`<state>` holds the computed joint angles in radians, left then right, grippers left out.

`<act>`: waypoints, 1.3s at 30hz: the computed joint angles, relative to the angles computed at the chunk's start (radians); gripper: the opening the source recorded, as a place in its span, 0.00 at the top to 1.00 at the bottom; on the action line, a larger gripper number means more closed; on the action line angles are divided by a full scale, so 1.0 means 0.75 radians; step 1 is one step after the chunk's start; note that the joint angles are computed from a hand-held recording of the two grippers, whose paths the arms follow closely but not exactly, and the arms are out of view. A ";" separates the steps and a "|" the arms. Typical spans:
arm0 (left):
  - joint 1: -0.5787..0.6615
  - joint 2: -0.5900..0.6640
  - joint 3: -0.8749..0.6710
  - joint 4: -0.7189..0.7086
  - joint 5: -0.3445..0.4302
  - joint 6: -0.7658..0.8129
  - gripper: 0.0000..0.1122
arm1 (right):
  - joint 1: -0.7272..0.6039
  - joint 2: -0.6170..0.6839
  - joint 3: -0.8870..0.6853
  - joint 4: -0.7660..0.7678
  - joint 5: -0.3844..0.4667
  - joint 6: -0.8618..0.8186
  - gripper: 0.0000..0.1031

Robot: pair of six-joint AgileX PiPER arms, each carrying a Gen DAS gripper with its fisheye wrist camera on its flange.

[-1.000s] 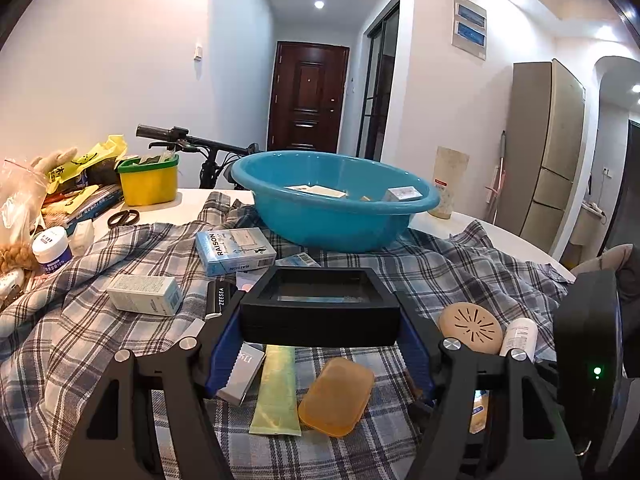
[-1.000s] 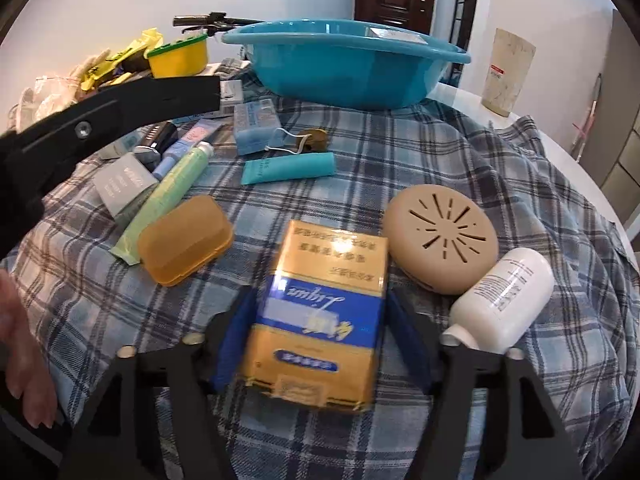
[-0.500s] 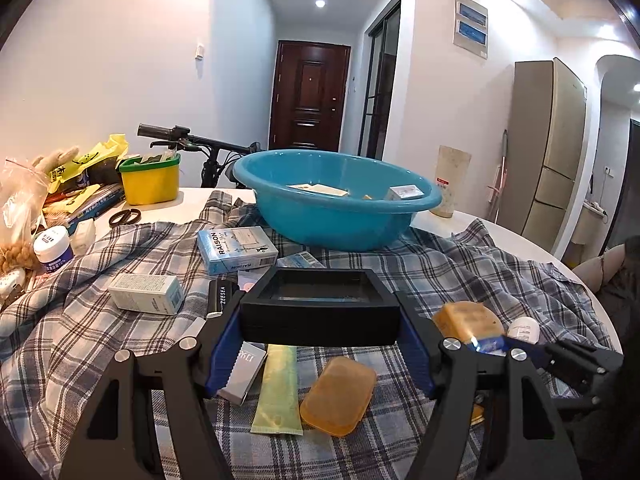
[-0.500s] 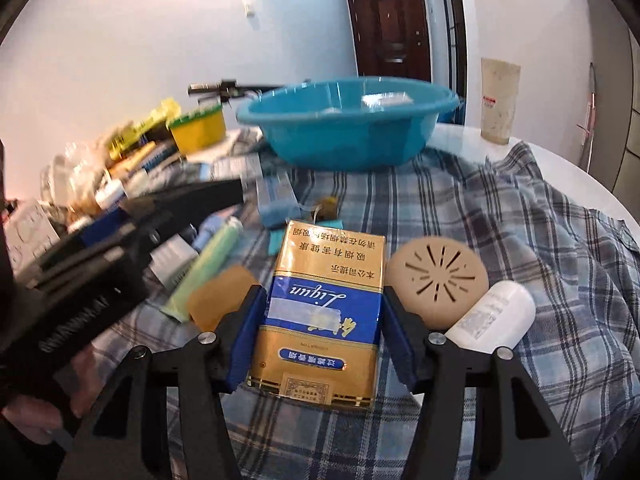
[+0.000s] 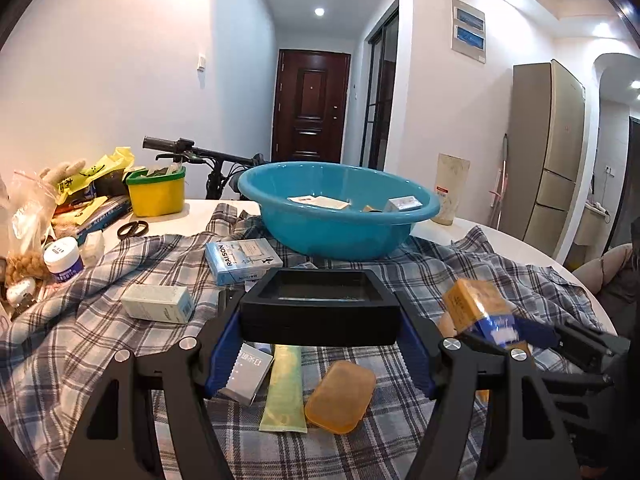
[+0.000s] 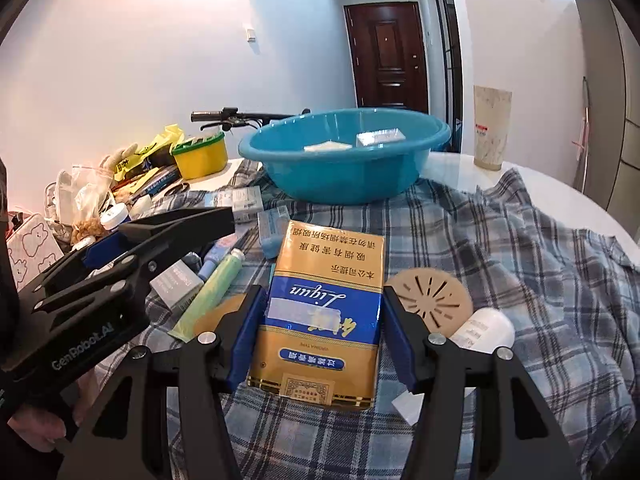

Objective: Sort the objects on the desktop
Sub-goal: 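Lift the black frame with the left tool while the right tool carries the Liqun box to the basin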

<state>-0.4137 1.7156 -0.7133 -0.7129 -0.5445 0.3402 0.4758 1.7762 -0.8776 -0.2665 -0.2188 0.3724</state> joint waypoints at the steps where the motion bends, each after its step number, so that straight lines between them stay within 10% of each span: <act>1: 0.011 -0.016 -0.002 0.011 0.034 -0.007 0.36 | 0.001 -0.015 0.001 0.017 0.004 -0.024 0.46; 18: 0.029 -0.295 -0.239 -0.616 0.241 0.809 0.36 | 0.040 -0.241 -0.221 0.792 0.157 -0.930 0.46; 30: 0.153 -0.234 -0.463 -0.088 0.233 0.364 0.36 | 0.020 -0.188 -0.489 1.050 0.140 -1.190 0.46; 39: 0.275 0.024 -0.686 0.112 0.333 0.137 0.36 | 0.019 0.044 -0.672 0.761 0.004 -0.946 0.46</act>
<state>-0.2073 1.7339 -1.2276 -0.6288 -0.2948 0.4432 0.4902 1.8095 -1.3816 0.3046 -0.2155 -0.3369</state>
